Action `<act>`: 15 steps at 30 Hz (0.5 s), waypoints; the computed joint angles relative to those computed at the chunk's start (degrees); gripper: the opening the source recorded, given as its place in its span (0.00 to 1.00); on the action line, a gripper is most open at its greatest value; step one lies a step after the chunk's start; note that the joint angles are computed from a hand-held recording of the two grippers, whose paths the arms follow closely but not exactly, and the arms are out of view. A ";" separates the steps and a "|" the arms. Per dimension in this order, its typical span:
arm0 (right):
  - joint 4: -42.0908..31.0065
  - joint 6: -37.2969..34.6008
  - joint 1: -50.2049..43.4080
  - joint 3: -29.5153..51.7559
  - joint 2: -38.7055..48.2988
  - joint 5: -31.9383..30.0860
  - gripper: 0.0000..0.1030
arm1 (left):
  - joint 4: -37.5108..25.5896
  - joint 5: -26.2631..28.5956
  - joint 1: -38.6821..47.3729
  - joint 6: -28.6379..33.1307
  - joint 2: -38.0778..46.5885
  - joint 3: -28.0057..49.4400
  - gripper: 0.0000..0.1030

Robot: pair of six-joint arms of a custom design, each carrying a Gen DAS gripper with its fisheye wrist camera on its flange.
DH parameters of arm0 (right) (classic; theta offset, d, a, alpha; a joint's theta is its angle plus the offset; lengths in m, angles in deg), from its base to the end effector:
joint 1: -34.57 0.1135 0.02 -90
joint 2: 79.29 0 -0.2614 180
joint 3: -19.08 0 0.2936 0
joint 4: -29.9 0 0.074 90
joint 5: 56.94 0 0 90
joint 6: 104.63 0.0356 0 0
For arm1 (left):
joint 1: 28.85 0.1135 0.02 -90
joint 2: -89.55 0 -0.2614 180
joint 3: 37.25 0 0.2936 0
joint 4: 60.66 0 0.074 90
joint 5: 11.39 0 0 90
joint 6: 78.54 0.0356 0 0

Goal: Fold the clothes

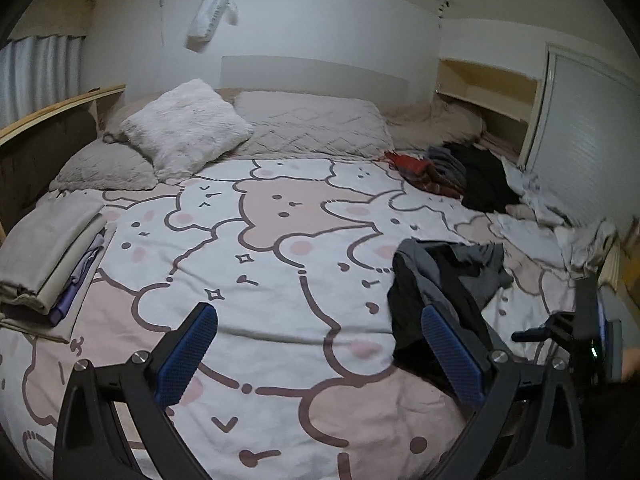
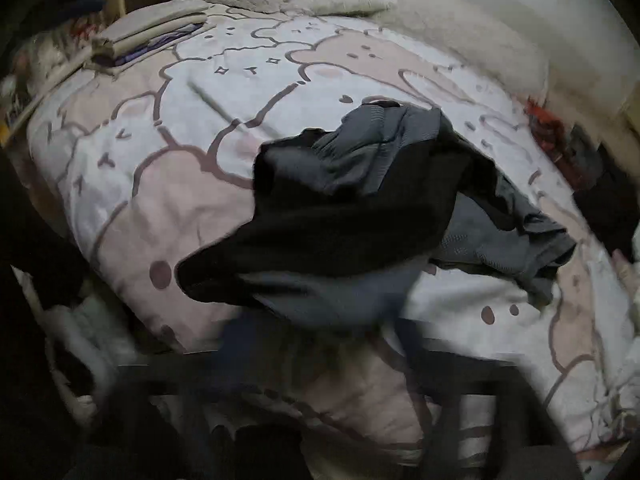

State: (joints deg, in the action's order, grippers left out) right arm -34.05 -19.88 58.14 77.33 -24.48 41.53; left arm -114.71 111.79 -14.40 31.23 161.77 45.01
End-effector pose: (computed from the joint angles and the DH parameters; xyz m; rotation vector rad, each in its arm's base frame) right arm 0.2003 0.0816 0.2497 -0.6002 2.5403 -0.0814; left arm 0.2992 0.0570 0.3415 0.3793 2.1808 -0.3511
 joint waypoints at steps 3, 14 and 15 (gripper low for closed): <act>1.72 -0.92 7.52 -3.34 -5.25 8.16 0.82 | 0.07 -0.35 -0.91 -0.45 -0.14 -0.19 1.00; 26.08 -55.80 28.64 -25.08 -18.07 35.49 0.74 | 1.68 -1.42 -3.74 -0.63 -0.72 -1.87 1.00; 29.23 -61.95 28.06 -27.25 -19.85 34.39 0.73 | 1.86 -1.72 -4.26 -0.17 -0.80 -2.17 1.00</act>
